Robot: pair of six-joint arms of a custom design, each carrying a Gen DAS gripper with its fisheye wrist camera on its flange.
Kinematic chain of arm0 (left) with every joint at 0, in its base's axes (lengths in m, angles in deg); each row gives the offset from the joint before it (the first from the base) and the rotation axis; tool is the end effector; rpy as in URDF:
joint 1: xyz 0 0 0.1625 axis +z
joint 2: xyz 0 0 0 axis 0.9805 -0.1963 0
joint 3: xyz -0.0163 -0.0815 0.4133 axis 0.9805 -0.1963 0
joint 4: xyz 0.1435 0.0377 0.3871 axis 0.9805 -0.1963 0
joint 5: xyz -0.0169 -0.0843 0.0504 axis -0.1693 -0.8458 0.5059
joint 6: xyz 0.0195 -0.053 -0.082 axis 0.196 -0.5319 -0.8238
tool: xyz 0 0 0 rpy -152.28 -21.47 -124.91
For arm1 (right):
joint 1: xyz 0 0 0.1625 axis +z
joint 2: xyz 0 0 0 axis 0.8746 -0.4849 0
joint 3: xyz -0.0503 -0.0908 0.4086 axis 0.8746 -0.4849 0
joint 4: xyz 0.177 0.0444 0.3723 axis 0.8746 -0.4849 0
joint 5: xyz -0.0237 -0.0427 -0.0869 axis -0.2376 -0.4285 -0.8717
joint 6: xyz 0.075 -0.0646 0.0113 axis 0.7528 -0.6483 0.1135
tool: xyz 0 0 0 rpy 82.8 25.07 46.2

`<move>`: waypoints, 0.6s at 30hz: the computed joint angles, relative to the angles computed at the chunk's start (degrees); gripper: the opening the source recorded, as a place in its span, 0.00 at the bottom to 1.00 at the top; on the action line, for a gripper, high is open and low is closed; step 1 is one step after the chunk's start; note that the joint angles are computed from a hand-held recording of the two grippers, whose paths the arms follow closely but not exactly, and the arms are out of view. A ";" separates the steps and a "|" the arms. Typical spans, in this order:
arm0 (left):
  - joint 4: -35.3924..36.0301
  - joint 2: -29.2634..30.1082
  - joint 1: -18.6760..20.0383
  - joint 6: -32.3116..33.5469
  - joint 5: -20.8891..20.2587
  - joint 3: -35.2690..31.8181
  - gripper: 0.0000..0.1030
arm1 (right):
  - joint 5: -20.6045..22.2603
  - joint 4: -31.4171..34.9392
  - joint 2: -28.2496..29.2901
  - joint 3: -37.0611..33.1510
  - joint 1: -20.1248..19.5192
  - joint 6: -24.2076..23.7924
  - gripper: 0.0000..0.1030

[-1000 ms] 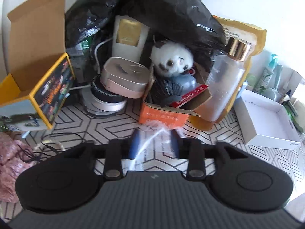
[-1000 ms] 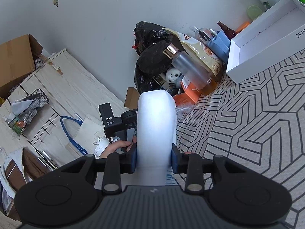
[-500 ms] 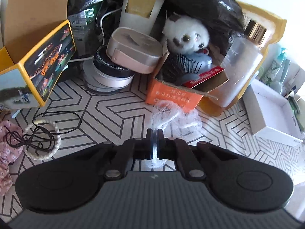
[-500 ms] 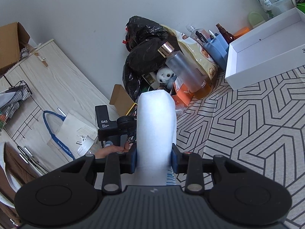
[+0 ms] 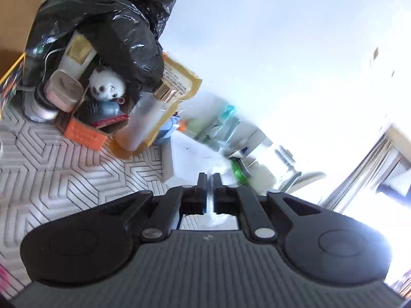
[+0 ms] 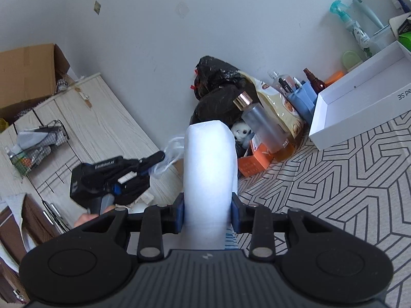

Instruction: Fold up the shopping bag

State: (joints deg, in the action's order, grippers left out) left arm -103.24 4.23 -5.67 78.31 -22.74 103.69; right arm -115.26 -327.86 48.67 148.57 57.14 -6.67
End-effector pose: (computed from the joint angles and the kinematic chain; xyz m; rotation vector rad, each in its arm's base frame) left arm -0.0671 -0.6430 0.4654 -0.7518 -2.8547 0.6657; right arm 0.3399 -0.3964 0.0221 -0.5005 2.4528 -1.7618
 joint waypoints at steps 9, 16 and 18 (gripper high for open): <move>0.38 -8.77 -3.16 4.06 2.64 10.60 0.03 | -4.78 -0.66 -2.44 4.94 2.64 0.84 0.34; 5.82 -14.59 -5.69 6.73 6.39 18.30 0.05 | -10.65 1.70 -3.09 7.35 5.68 2.98 0.34; 6.09 -17.18 -7.17 8.38 14.00 21.87 0.05 | -11.81 2.53 -3.47 8.15 6.07 4.19 0.34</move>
